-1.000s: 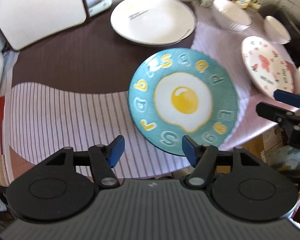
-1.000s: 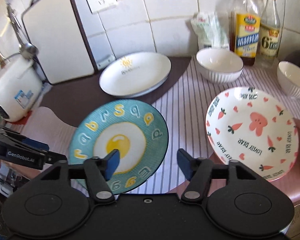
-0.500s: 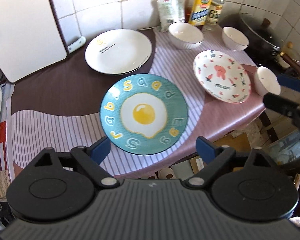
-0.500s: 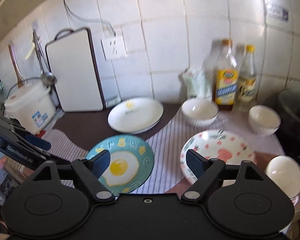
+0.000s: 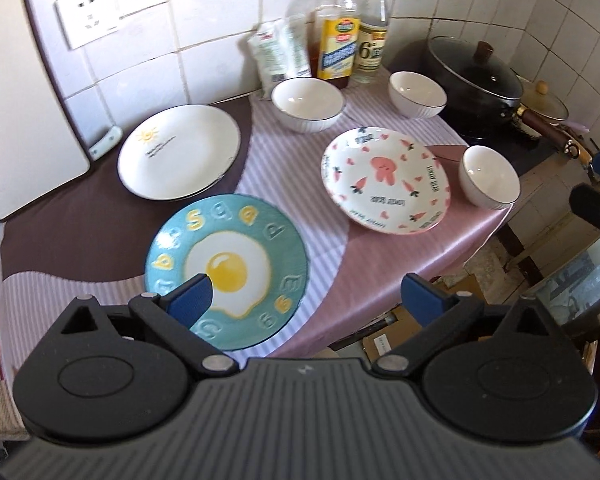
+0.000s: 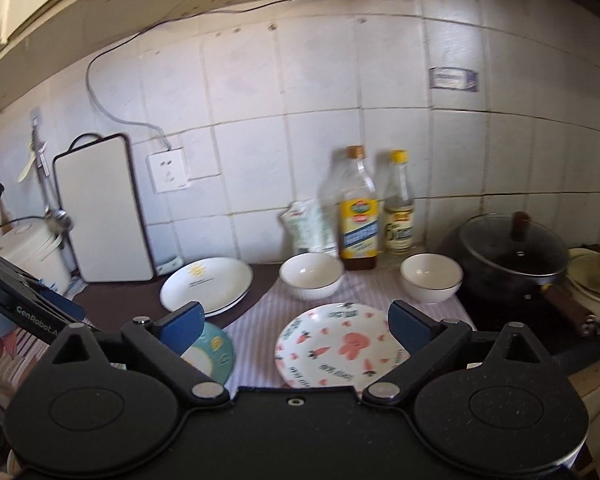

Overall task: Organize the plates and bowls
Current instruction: 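Move both tools to the pink bunny 'LOVELY BEAR' plate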

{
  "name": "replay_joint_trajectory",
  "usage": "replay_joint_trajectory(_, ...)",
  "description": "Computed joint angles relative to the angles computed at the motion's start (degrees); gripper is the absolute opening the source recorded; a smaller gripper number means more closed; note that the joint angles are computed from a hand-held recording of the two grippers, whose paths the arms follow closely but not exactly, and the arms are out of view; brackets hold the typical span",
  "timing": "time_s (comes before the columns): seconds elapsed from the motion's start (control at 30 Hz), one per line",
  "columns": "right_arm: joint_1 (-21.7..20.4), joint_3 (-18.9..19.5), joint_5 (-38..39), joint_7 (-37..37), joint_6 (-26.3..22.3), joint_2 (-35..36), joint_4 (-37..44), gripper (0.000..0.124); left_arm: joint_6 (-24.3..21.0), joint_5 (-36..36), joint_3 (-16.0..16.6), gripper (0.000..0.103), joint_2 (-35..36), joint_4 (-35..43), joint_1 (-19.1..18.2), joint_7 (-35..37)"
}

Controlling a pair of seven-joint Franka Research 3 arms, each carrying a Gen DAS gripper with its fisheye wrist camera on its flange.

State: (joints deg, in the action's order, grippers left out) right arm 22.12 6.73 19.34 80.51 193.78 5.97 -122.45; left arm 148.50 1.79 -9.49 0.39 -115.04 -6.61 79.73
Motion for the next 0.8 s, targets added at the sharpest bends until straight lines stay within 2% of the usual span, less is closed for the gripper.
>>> replay_joint_trajectory(0.07, 1.0, -1.2, 2.0, -0.7, 3.1, 0.4, -0.8, 0.102, 0.3, 0.2, -0.4, 0.102, 1.9, 1.7, -0.4, 0.1)
replay_joint_trajectory(0.13, 0.1, -0.7, 1.9, 0.5, 6.4, 1.3, -1.5, 0.102, 1.0, 1.7, -0.7, 0.102, 3.9, 3.5, -0.7, -1.2)
replay_joint_trajectory(0.23, -1.3, -0.3, 1.0, 3.2, 10.0, 3.0, -1.9, 0.102, 1.5, 7.5, -0.4, 0.102, 8.0, 7.0, -1.8, -7.3)
replay_joint_trajectory(0.37, 3.5, -4.0, 11.6, -6.2, 13.5, 7.0, 0.7, 0.102, 1.4, 11.2, -0.1, 0.102, 14.1, 12.7, -2.6, -10.6)
replay_joint_trajectory(0.47, 4.1, -4.8, 16.3, -10.4, 13.6, 9.5, 2.9, 0.102, 2.2, 13.7, 0.4, 0.102, 18.5, 16.6, -3.1, -12.6)
replay_joint_trajectory(0.53, 1.5, -3.1, 14.3, -7.5, 12.6, 10.5, 3.3, 0.102, 2.9, 13.8, 0.3, 0.102, 21.2, 19.0, -3.0, -13.0)
replay_joint_trajectory(0.7, -8.2, 4.0, 0.7, 5.9, 8.7, 12.6, 3.0, 0.101, 3.8, 13.3, -0.3, 0.099, 28.1, 25.4, -2.7, -10.7)
replay_joint_trajectory(0.8, -14.2, 9.1, -7.7, 13.4, 6.4, 15.1, 4.3, 0.101, 2.6, 12.0, -1.1, 0.099, 32.5, 30.0, -2.4, -8.4)
